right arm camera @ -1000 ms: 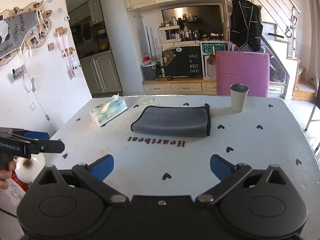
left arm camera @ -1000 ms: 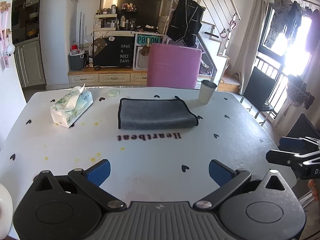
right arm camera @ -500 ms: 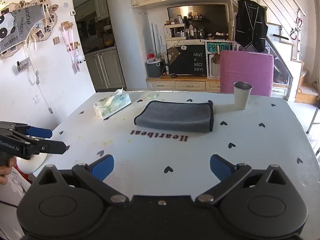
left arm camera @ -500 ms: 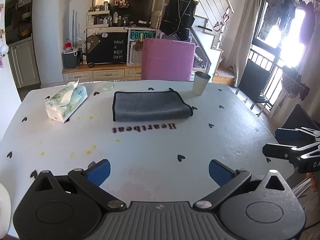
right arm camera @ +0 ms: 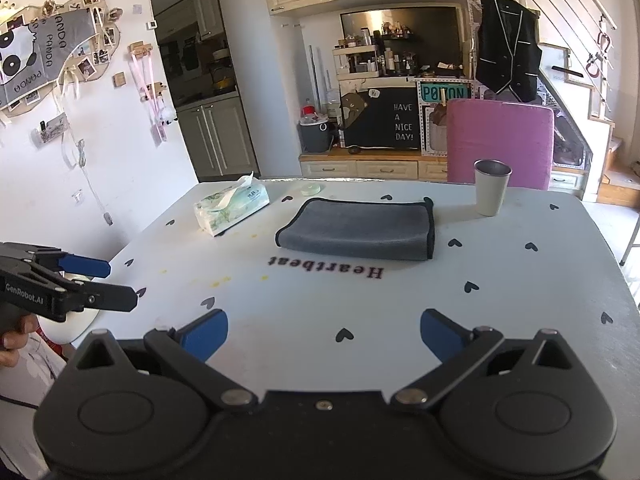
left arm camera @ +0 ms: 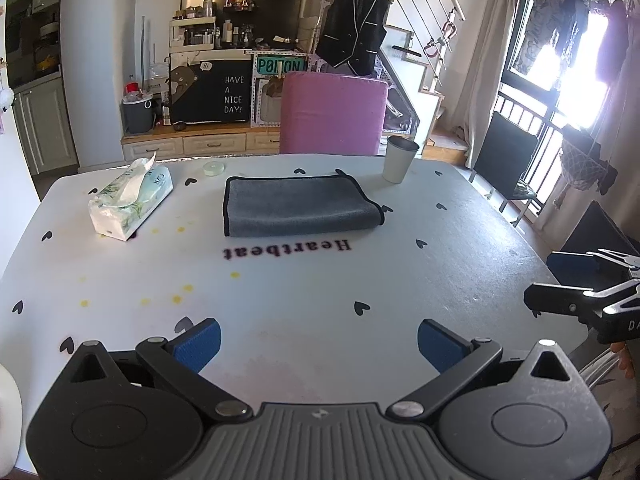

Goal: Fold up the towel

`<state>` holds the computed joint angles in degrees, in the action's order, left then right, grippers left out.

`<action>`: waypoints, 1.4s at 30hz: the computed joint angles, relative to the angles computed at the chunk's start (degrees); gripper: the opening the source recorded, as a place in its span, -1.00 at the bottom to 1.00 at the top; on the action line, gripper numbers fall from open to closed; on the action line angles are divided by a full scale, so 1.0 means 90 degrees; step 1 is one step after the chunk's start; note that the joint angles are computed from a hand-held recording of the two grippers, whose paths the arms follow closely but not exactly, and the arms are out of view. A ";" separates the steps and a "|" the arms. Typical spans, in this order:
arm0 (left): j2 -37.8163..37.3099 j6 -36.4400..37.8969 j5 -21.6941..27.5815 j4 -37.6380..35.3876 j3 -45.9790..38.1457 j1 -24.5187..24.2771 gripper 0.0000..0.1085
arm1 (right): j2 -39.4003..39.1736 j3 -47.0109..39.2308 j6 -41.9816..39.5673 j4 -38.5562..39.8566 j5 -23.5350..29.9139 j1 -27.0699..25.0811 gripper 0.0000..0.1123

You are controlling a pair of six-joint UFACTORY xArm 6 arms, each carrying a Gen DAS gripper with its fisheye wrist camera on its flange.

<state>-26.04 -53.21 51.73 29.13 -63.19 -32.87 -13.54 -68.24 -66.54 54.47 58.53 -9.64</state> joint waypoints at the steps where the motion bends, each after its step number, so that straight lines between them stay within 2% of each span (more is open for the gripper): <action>1: 0.0000 0.0000 0.0000 0.0000 0.0000 0.0000 0.90 | 0.0009 -0.0006 -0.0007 0.0009 0.0015 0.0002 0.83; 42: 0.0019 0.0019 -0.0081 -0.0004 0.0037 0.0016 0.90 | 0.0049 -0.0046 0.0012 0.0017 0.0035 0.0012 0.83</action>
